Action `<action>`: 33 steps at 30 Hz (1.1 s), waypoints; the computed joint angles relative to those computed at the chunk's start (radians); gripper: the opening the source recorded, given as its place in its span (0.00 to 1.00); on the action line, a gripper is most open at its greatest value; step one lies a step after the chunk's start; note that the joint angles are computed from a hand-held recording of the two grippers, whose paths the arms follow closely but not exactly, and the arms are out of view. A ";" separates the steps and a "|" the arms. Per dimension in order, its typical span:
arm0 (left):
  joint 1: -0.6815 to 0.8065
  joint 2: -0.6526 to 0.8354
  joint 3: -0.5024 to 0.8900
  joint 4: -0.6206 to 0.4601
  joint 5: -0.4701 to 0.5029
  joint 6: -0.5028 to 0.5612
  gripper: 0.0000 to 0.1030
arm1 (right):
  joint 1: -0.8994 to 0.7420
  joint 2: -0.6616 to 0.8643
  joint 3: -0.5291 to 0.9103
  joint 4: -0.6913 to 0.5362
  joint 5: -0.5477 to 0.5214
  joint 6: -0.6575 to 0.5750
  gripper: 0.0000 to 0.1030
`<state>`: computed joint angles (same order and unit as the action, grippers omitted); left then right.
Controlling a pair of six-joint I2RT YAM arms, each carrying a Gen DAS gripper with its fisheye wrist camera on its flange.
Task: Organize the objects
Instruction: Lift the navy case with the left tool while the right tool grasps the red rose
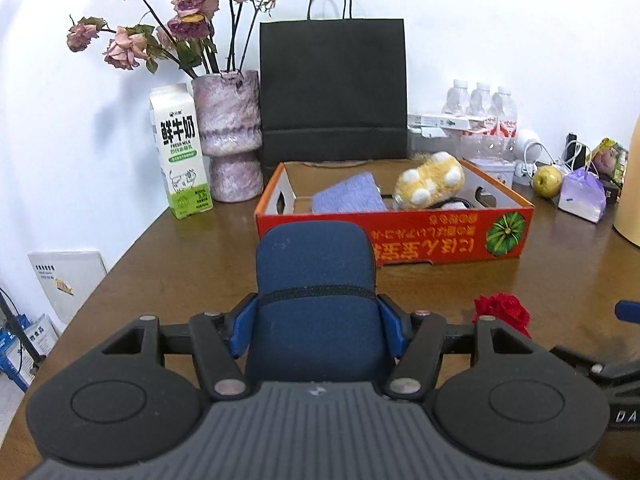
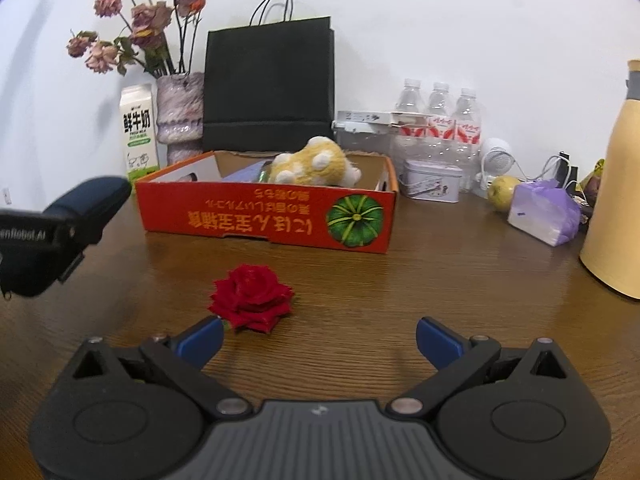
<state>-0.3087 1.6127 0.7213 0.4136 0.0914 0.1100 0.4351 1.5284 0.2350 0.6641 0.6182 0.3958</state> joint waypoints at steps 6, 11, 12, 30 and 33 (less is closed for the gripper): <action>0.044 0.052 0.053 -0.015 0.058 -0.006 0.61 | -0.016 0.062 0.084 -0.054 -0.042 0.023 0.99; 0.086 0.090 0.095 -0.031 0.099 -0.006 0.61 | -0.040 0.132 0.172 -0.096 -0.087 0.044 0.97; 0.095 0.095 0.102 -0.035 0.108 -0.005 0.61 | -0.043 0.146 0.189 -0.102 -0.094 0.045 0.95; 0.164 0.119 0.122 -0.041 0.155 0.010 0.61 | -0.069 0.309 0.430 -0.248 -0.133 0.103 0.68; 0.163 0.112 0.112 -0.032 0.160 0.012 0.61 | -0.055 0.312 0.438 -0.249 -0.116 0.085 0.51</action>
